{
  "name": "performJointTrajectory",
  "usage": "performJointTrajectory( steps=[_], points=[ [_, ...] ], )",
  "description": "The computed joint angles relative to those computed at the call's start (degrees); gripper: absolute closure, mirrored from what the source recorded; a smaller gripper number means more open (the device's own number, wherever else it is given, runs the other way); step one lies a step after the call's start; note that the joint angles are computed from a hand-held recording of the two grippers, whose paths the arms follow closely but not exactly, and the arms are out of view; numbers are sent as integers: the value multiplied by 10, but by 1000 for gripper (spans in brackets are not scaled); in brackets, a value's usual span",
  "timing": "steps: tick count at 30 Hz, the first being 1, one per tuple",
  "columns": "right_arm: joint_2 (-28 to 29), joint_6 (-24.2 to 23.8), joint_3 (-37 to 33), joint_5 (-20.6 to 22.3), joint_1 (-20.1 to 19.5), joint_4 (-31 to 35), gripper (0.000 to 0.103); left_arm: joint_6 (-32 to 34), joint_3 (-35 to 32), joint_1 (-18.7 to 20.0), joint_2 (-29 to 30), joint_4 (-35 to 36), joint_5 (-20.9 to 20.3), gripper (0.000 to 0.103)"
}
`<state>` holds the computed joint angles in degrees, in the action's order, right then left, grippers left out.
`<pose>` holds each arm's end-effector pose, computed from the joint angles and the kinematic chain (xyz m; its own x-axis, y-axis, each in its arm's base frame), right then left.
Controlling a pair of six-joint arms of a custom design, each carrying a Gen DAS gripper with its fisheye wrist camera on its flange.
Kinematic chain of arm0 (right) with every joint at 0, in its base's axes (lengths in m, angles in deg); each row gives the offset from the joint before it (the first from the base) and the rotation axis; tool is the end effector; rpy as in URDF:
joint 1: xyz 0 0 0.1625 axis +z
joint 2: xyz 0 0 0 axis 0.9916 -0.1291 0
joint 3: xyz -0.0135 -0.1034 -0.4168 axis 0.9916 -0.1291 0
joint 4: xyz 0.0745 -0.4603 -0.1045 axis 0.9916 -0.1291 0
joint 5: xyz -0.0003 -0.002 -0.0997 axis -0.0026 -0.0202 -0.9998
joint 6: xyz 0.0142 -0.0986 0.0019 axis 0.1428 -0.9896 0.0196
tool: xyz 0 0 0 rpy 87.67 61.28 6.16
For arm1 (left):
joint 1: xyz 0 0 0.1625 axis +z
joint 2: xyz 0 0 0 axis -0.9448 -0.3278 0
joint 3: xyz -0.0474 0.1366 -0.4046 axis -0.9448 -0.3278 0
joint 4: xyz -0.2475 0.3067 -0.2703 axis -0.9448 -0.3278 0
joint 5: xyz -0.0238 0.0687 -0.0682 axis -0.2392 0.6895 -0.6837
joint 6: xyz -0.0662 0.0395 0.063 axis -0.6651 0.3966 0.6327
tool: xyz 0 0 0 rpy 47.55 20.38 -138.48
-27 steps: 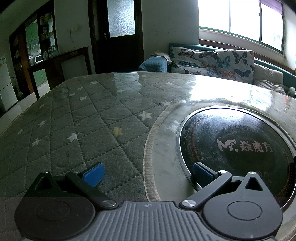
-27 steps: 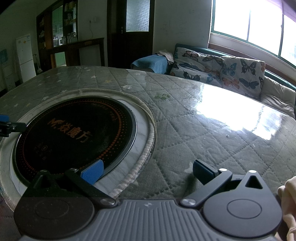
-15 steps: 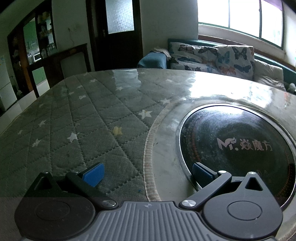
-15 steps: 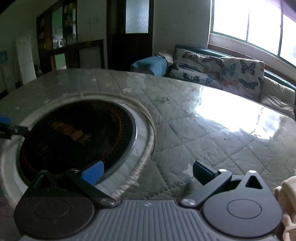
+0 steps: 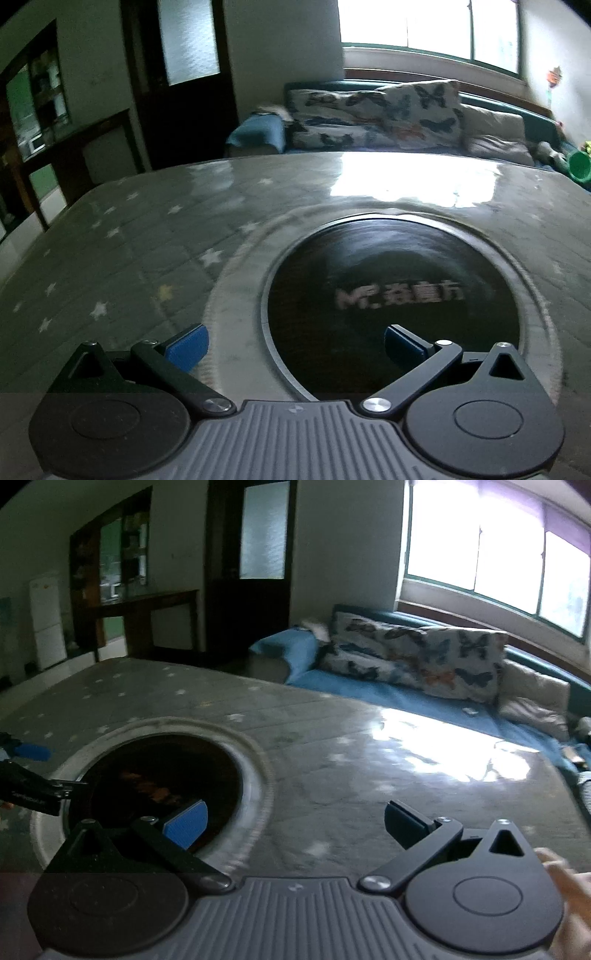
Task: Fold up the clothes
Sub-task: 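Move both tools over the mattress toward the cream blanket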
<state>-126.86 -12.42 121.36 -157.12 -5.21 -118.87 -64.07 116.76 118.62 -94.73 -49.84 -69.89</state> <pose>-0.0467 -0.8753 0.4123 -0.4515 -0.7195 0.5277 -0.8923 0.3658 -0.2646 -0.3164 -0.6925 -0.0924 -0.5540 -0.4945 -0.6697 0.3404 0.5995 -0.7244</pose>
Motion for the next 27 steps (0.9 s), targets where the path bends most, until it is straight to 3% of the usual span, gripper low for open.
performJointTrajectory(
  steps=[5,12,18,20,27],
  points=[
    [8,12,-36,-2,-11,-25,0,130,-32,-1,34,-123,-22,0],
    [31,19,-85,-37,-26,-64,5,264,-104,0,84,-207,-43,0],
    [53,32,-125,-53,-38,-73,12,343,-179,6,126,-225,-63,0],
    [65,41,-150,-53,-45,-58,19,355,-196,8,133,-222,-69,0],
    [82,51,-189,-45,-55,-30,20,387,-236,13,153,-226,-77,0]
  ],
)
